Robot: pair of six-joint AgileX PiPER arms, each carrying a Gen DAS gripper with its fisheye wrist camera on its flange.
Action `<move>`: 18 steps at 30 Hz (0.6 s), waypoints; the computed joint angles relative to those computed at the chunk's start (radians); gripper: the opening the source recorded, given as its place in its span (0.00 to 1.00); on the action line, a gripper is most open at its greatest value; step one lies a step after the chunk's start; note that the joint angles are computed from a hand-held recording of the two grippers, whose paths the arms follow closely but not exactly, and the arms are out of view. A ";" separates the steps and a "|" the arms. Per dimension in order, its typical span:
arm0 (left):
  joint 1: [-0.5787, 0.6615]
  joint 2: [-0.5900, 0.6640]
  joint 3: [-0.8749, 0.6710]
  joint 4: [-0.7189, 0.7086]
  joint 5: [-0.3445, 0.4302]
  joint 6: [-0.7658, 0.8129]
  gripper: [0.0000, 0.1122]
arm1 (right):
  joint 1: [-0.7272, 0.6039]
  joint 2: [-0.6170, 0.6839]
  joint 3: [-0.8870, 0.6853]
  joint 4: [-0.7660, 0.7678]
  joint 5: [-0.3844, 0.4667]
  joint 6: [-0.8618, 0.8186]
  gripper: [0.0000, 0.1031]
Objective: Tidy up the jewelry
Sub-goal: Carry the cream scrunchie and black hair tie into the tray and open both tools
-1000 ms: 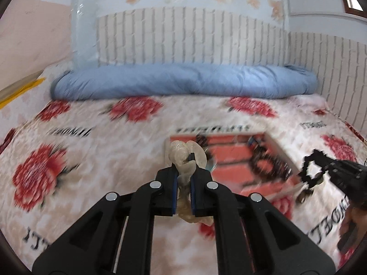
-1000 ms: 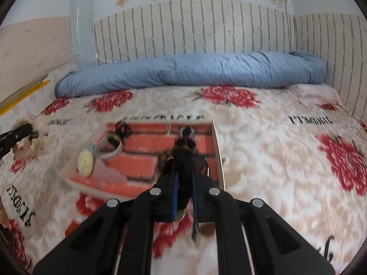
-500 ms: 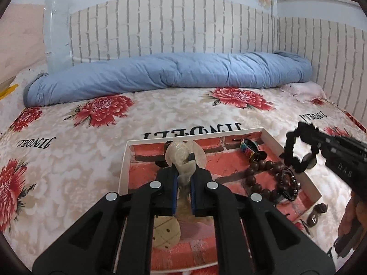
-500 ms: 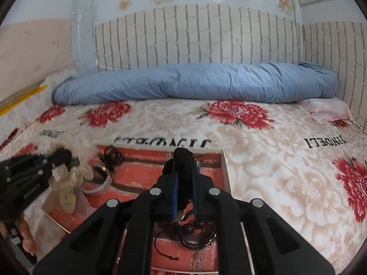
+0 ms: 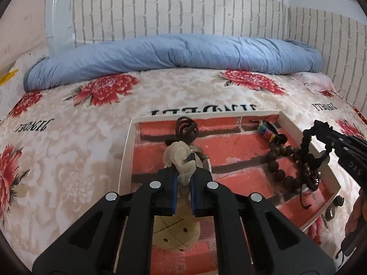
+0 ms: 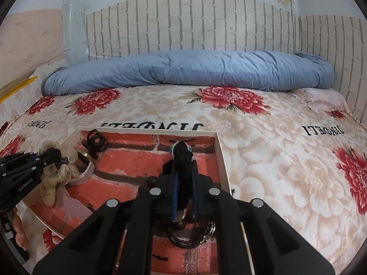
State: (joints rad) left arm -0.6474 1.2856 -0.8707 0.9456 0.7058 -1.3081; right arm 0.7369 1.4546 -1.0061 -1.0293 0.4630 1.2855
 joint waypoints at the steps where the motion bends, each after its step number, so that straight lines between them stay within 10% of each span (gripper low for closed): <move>1: 0.009 0.003 0.002 -0.005 -0.008 0.005 0.06 | -0.009 0.005 0.001 0.008 -0.007 -0.003 0.10; 18: 0.042 0.029 0.015 -0.028 -0.024 0.024 0.08 | -0.073 0.101 -0.051 0.303 -0.001 -0.284 0.10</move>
State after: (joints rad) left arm -0.6051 1.3151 -0.8559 0.9179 0.6814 -1.2842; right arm 0.6640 1.5554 -1.0572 -0.7259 0.4623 1.0019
